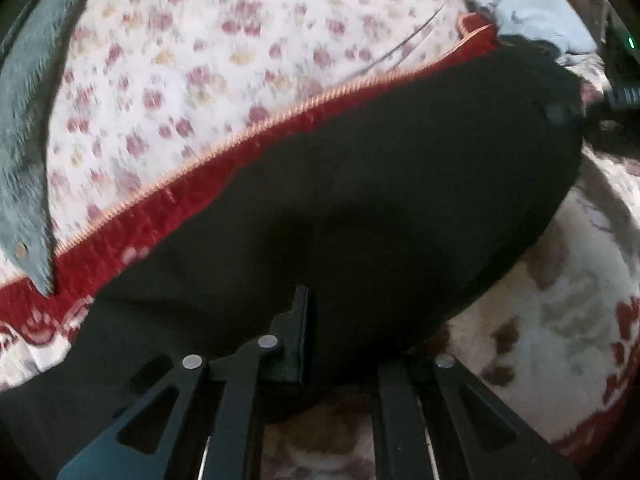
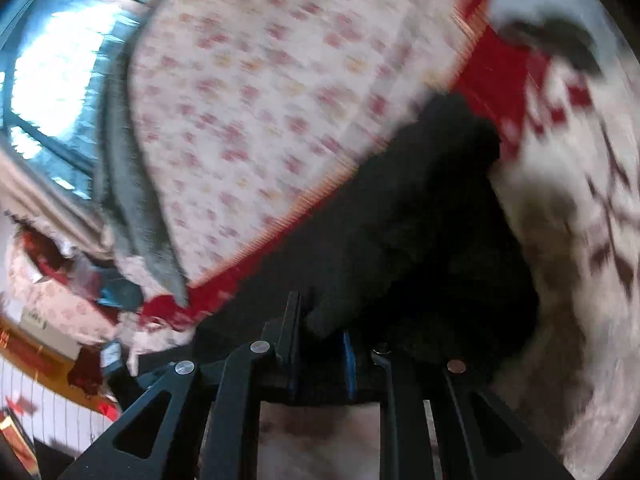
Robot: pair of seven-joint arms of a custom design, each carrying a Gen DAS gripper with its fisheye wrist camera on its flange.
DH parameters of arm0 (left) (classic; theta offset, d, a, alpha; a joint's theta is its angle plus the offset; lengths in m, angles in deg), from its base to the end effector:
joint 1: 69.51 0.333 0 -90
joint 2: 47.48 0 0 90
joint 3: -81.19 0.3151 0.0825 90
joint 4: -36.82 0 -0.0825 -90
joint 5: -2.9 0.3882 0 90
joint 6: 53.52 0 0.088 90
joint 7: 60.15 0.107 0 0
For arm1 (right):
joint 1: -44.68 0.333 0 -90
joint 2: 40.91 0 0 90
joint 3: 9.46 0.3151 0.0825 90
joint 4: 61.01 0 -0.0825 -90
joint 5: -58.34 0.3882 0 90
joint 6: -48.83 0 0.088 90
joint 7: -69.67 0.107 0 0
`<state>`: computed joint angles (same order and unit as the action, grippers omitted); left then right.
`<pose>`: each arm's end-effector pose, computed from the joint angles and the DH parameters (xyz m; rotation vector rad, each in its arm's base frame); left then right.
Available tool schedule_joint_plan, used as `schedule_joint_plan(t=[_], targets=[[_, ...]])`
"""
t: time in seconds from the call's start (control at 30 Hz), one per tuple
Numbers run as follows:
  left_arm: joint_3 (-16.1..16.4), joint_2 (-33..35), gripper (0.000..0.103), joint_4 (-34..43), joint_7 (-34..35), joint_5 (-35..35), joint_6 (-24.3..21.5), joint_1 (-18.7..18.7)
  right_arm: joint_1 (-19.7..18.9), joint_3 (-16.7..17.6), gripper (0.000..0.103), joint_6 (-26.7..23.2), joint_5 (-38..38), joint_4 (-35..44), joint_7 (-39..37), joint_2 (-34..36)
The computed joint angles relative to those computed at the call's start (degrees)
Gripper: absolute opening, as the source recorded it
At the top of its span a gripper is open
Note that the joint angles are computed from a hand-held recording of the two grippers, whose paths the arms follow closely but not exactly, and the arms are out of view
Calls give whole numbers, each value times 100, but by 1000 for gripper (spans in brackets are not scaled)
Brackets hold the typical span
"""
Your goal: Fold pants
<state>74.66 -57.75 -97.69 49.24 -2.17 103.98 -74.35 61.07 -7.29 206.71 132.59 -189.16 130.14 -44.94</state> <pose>0.5147 -0.1016 0.4656 -1.3986 2.2776 -0.5605 0.5279 0.1356 0.4388 -1.3544 1.7656 0.1538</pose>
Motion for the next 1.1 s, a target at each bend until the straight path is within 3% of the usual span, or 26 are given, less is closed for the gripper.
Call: schedule_joint_plan(t=[0.03,0.13,0.23,0.3,0.33,0.43,0.57,0.67,0.7,0.73,0.8,0.87,0.93,1.1], targets=[[-6,32,11,-5,-63,0,8,11,-20,0,18,-32,-191,-40,231,93],[72,-51,15,-76,109,-239,44,-68,-79,-49,19,-157,629,-146,-159,86],[139,-120,32,-102,223,-452,-17,-84,-70,22,19,9,141,-298,64,-155],[178,-181,49,-149,191,-585,-43,-62,-21,43,19,136,-163,-410,302,-274],[215,-216,51,-168,227,-710,-73,-80,6,61,19,248,-379,-473,467,-323],[366,-404,68,-258,431,-1188,-228,-132,50,86,22,338,-1248,-606,1179,-432],[592,-904,72,-549,801,-1648,-459,-170,-104,331,26,646,-3140,-1128,2680,-1048],[1033,-1204,72,-623,1332,-2371,-805,-343,-135,504,27,781,-3997,-1287,3081,-1411],[1112,-1233,81,-602,1419,-2576,-914,-328,-104,548,32,796,-4233,-1222,3139,-1408],[993,-1259,86,-594,1144,-2464,-827,-113,-16,538,36,790,-4370,-1112,3152,-1336],[856,-1311,90,-655,879,-2285,-539,126,376,346,69,752,-4303,-797,2925,-1060],[983,-1279,90,-584,815,-2370,-548,171,800,168,71,682,-4088,-371,2593,-649],[1025,-1164,90,-488,608,-2395,-539,311,965,236,71,642,-4123,59,2430,-215],[961,-730,90,-338,290,-2139,-134,622,985,622,71,414,-5491,1120,3067,845]])
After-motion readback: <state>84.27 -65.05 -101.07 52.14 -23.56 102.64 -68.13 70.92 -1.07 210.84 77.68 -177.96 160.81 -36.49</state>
